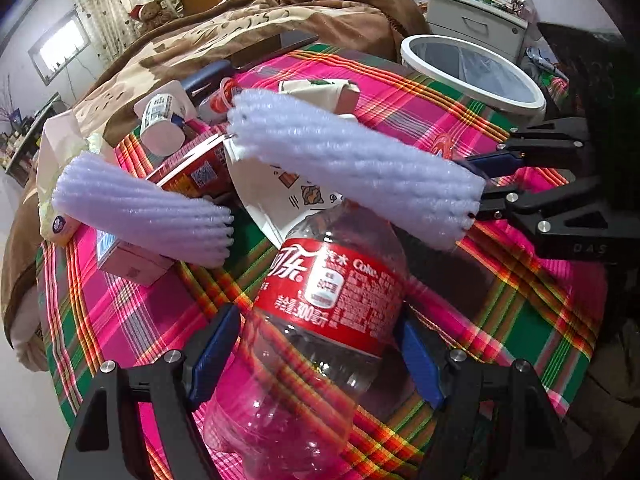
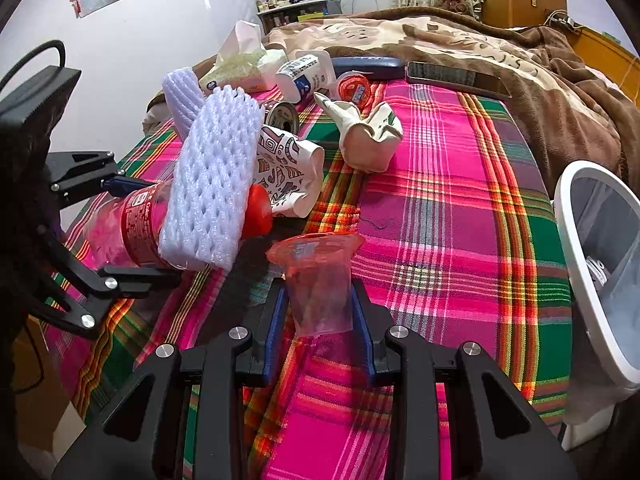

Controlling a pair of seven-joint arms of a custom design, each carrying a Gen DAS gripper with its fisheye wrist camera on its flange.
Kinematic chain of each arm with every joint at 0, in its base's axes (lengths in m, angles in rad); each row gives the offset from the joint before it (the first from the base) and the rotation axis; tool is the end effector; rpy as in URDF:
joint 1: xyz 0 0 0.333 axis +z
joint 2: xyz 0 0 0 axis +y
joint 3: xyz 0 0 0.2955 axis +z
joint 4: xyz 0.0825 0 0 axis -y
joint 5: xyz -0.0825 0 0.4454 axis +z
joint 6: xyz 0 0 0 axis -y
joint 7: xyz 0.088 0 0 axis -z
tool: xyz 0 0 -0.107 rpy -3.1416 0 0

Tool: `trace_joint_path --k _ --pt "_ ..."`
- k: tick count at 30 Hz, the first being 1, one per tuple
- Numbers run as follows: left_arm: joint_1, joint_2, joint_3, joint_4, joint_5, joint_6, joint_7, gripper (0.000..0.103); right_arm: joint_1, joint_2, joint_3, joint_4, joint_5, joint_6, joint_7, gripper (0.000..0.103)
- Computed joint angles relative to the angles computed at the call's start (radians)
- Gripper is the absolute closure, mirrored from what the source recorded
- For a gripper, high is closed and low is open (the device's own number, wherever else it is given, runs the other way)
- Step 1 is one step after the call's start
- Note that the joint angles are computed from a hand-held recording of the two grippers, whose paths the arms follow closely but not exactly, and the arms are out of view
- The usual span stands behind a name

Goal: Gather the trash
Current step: 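Grasp the red-label Coke bottle with the left tool and lift it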

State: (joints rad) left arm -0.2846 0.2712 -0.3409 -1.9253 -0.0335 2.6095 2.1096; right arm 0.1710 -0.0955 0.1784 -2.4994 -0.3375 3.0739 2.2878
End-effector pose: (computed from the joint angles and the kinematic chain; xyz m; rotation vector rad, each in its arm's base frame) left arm 0.5664 -0.3965 0.3491 -0.6602 2.8021 -0.5682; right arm 0.5047 0.2117 0.3273 -1.7473 1.8069 -0.4041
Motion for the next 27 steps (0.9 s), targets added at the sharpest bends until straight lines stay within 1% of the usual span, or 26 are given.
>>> trace_joint_path --k 4,10,11,12,15,23,25,27 --pt "0.015 0.005 -0.008 0.005 -0.051 -0.006 -0.007 0.026 0.009 0.0 -0.008 -0.004 0.027 0.01 -0.025 0.071" --pt "0.017 0.001 -0.006 -0.002 -0.068 -0.009 -0.037 0.027 0.008 -0.003 -0.004 -0.013 0.059 0.021 -0.052 0.07" --pt "0.02 -0.002 -0.008 -0.006 -0.079 -0.012 -0.039 0.028 0.006 -0.004 -0.002 -0.014 0.062 0.022 -0.053 0.071" --pt "0.02 -0.007 -0.007 -0.014 -0.086 -0.011 -0.052 0.034 0.004 -0.005 0.0 -0.015 0.064 0.023 -0.054 0.071" --pt "0.026 -0.02 -0.008 -0.033 -0.122 -0.01 -0.076 0.037 0.003 -0.007 0.003 -0.018 0.078 0.027 -0.063 0.071" --pt "0.027 -0.058 -0.007 -0.089 -0.179 0.04 -0.123 0.038 -0.016 -0.018 0.022 -0.033 0.087 0.047 -0.063 0.072" --pt "0.035 -0.069 -0.015 -0.103 -0.222 0.048 -0.118 0.038 -0.028 -0.025 0.032 -0.04 0.089 0.054 -0.06 0.072" --pt "0.032 -0.081 -0.013 -0.121 -0.237 0.069 -0.13 0.038 -0.043 -0.031 0.046 -0.047 0.087 0.061 -0.055 0.073"
